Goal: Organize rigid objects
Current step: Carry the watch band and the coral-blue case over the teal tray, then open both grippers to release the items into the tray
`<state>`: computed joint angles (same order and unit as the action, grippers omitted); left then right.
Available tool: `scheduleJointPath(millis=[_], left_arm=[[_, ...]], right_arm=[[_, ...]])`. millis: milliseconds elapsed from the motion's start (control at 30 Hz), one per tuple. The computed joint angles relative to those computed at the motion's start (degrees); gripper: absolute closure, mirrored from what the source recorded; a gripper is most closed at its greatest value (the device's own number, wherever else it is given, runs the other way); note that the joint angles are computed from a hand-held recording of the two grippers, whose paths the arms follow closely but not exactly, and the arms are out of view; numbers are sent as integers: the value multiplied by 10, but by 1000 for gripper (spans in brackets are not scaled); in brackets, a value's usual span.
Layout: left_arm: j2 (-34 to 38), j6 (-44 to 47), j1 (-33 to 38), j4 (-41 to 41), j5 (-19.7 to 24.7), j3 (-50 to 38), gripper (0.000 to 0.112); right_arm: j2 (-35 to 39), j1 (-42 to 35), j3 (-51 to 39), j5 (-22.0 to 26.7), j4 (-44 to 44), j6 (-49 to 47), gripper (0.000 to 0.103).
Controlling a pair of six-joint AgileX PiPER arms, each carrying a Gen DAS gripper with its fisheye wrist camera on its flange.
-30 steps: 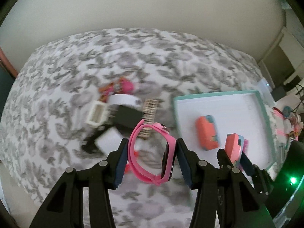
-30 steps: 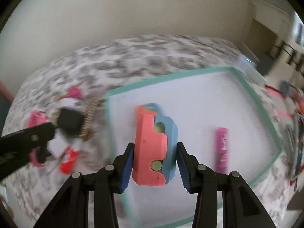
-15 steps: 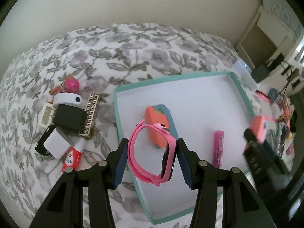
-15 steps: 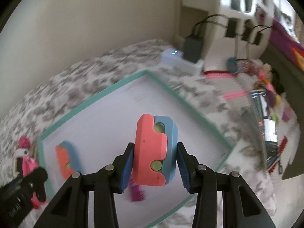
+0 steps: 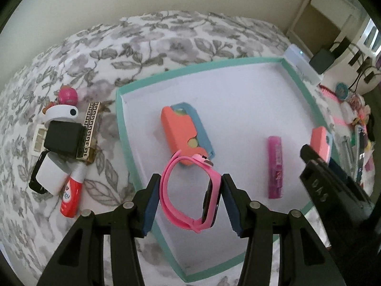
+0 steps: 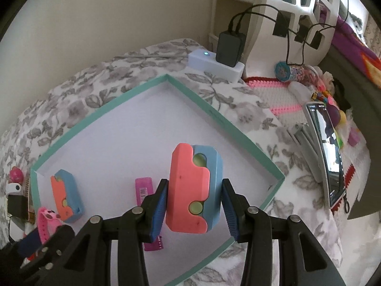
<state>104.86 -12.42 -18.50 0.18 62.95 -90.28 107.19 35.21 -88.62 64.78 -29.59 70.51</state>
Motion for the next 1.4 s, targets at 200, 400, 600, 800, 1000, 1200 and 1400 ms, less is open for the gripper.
scheduleJointPath(millis=[200,400,600,800,1000,1200,1400], left_arm=[[6,15,0,-16,8,9,59],[21,30,-4,-17,21,16,59],[24,29,-24,18,25,19,59],[27,21,-5,21,11,19,58],[21,20,12,20,-16,32,58],[15,25,23,-2,-12,32,58],[9,38,33,-21,-4,24,48]], right_arm=[[4,-7,0,0,20,-12,57],[6,-10,0,1,28,-18,57],[9,-10,-5,6,32,-23,57],[10,-8,-7,3,32,-28,57],[13,-2,-12,-7,30,-40,57],[20,-3,-19,-4,40,-52,56],[20,-1,-23,-2,35,-54,56]])
